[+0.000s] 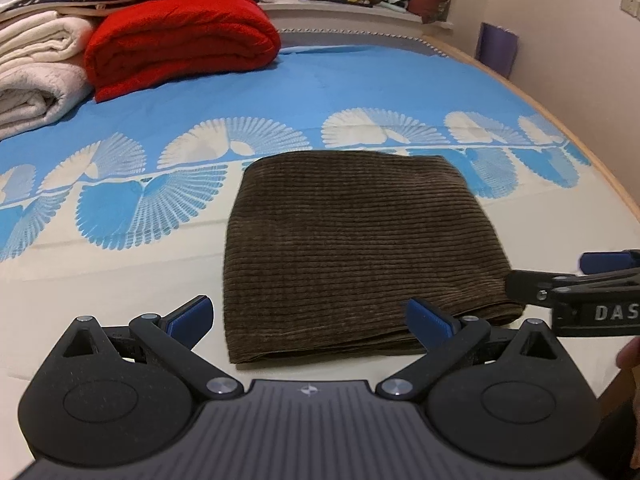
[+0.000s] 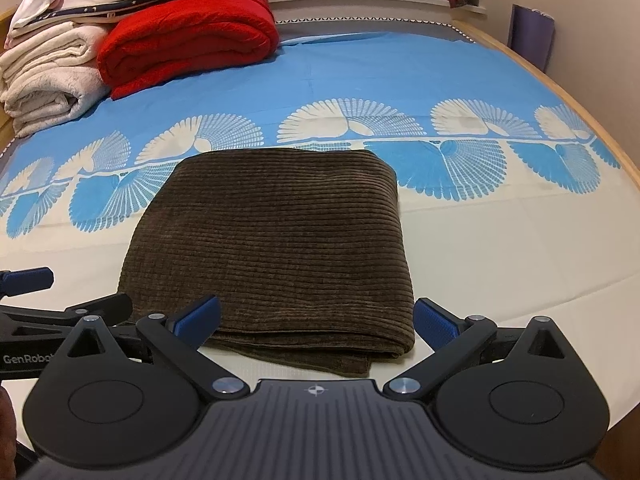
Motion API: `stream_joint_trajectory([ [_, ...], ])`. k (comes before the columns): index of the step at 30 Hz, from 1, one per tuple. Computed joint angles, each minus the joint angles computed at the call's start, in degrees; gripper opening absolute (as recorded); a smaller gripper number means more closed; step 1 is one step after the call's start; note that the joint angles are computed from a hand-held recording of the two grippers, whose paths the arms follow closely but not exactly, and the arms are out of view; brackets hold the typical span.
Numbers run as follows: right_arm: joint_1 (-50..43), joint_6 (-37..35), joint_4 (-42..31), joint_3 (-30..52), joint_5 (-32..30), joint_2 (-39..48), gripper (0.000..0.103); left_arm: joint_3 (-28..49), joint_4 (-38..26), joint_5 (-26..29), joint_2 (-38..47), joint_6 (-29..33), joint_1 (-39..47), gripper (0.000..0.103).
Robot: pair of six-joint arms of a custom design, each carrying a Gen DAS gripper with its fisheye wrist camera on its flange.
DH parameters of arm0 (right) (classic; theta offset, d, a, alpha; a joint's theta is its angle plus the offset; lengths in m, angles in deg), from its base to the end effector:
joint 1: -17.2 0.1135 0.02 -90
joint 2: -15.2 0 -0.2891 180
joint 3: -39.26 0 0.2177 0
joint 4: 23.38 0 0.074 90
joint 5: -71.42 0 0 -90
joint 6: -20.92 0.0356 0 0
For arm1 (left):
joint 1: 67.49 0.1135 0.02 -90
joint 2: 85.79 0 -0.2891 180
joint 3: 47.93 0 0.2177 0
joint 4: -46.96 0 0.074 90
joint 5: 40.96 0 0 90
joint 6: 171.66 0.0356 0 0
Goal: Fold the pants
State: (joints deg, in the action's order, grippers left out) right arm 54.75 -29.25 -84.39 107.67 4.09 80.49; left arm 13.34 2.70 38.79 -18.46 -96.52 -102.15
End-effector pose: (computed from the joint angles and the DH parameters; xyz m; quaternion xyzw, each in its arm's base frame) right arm 0.1458 0.0948 0.2975 0.0731 0.9410 0.0221 0.3297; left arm 0.1637 -0.1055 0.2734 0.1312 0.9281 -0.0653 0.3422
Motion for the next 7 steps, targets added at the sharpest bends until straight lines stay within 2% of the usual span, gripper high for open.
stream_joint_trajectory([
  [7, 0.2, -0.4, 0.1, 0.1, 0.2, -0.1, 0.102, -0.3, 1.0, -1.0, 0.4, -0.1, -0.8, 0.103],
])
